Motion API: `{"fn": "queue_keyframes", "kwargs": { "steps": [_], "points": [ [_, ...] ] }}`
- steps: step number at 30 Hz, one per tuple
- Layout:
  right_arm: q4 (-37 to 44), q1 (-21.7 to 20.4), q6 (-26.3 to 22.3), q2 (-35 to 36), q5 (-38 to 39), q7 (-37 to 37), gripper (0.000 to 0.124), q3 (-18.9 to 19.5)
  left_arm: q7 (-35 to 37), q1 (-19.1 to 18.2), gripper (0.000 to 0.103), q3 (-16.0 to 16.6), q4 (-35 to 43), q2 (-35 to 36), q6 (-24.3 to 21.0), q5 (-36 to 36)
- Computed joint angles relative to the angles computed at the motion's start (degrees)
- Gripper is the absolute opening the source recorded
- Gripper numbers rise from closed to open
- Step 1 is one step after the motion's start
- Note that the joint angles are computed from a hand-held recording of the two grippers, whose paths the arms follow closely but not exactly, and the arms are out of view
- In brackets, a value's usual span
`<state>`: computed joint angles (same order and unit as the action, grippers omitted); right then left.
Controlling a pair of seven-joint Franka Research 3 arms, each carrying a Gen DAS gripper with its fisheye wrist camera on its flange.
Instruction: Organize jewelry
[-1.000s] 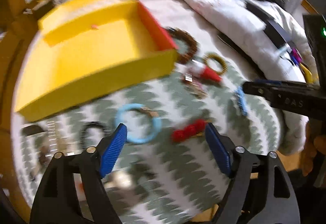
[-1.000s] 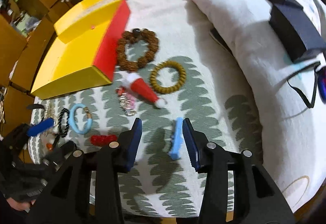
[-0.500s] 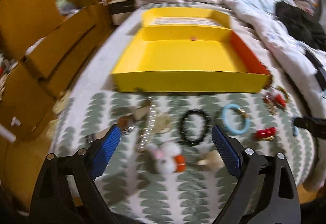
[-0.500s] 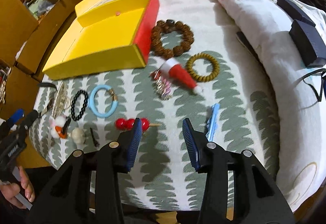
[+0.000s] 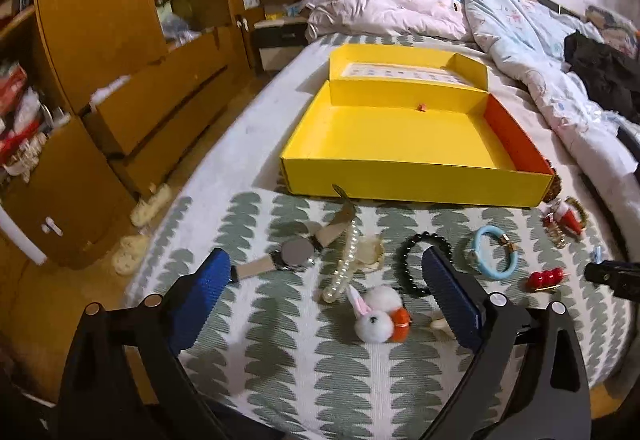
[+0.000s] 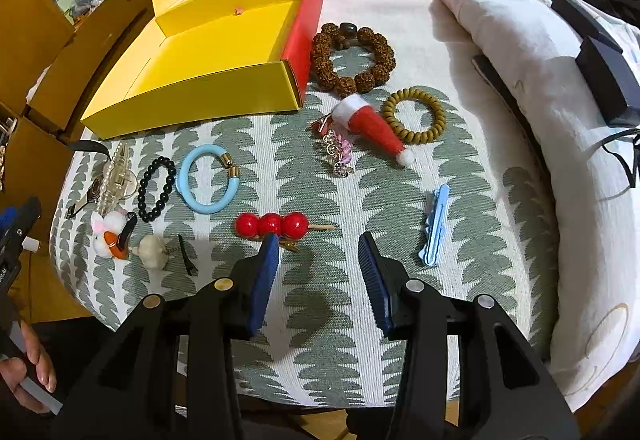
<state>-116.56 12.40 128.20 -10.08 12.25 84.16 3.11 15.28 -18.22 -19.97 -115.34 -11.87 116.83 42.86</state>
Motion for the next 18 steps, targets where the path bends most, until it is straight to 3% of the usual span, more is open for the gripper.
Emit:
{"fn": "queue_keyframes", "kwargs": {
  "steps": [6, 18],
  "points": [
    [-0.11, -0.06, -0.30, -0.30, -0.84, 0.67, 0.045, 0.12, -0.33, 0.07, 0.095, -0.35, -0.94, -1.25, 1.60, 1.37],
    [0.33, 0.21, -1.24, 0.31, -2.89, 1.29, 0.045, 0.45, 2.25, -0.05, 0.097, -0.05, 0.52, 0.32, -0.03, -0.17]
  ]
}}
